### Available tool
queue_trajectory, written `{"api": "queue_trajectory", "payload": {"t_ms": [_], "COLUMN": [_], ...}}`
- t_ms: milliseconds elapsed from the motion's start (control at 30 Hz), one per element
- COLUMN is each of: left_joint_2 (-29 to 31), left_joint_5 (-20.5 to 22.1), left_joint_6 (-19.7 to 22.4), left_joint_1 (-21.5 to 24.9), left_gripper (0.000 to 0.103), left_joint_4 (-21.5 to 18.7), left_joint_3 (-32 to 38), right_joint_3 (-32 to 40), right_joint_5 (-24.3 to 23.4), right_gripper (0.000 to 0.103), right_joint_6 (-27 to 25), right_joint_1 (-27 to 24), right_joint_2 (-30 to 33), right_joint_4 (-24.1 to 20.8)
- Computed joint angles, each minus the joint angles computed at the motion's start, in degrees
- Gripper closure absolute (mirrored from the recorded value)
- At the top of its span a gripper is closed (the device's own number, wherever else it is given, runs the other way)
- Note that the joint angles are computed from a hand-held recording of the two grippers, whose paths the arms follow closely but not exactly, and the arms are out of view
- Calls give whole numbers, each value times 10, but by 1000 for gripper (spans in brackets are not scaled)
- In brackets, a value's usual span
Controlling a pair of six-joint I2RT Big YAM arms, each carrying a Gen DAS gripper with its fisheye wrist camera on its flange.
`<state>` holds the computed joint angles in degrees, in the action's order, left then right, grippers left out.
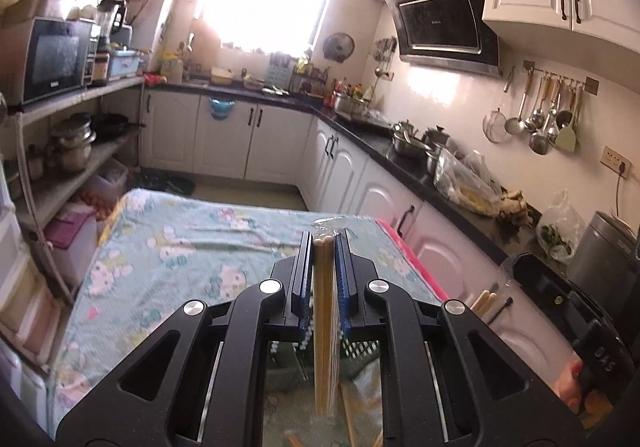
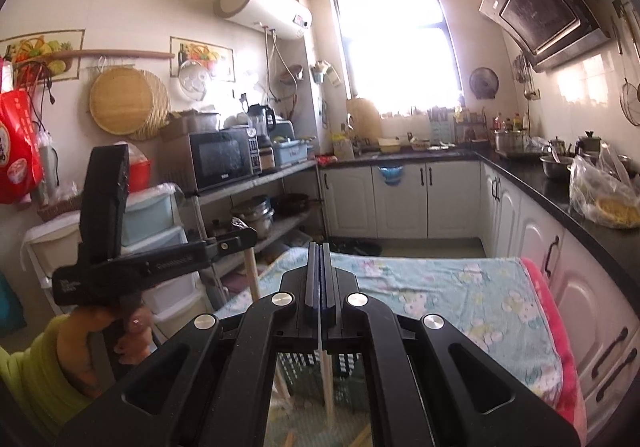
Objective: Organize utensils
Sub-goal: 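Lift the held chopsticks with both grippers and carry them above the green caddy, then lower the chopsticks into the caddy and open both grippers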
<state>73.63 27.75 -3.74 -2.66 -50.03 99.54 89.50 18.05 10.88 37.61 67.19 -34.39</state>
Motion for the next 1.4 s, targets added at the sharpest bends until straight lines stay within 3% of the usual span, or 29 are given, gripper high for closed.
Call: {"api": "queue_trajectory", "payload": {"t_ms": [333,667,1067,1400], "left_joint_2": [14,39,66,70], "left_joint_5": [-79,-124,-112,-69], "left_joint_6": [-9,0,33,44], "left_joint_1": [-19,-27,-30,-9], "left_gripper": [96,96,96,96], "left_joint_4": [59,80,89,63], "left_joint_3": [23,33,-9,-31], "right_joint_3": [73,101,117,66], "right_joint_5": [-16,-22,-8,-27], "right_gripper": [102,102,102,102], "right_joint_6": [-5,5,36,123], "right_joint_1": [-18,-34,-62,-81], "right_joint_2": [48,68,106,99], "right_joint_4": [4,-2,-60,-47]}}
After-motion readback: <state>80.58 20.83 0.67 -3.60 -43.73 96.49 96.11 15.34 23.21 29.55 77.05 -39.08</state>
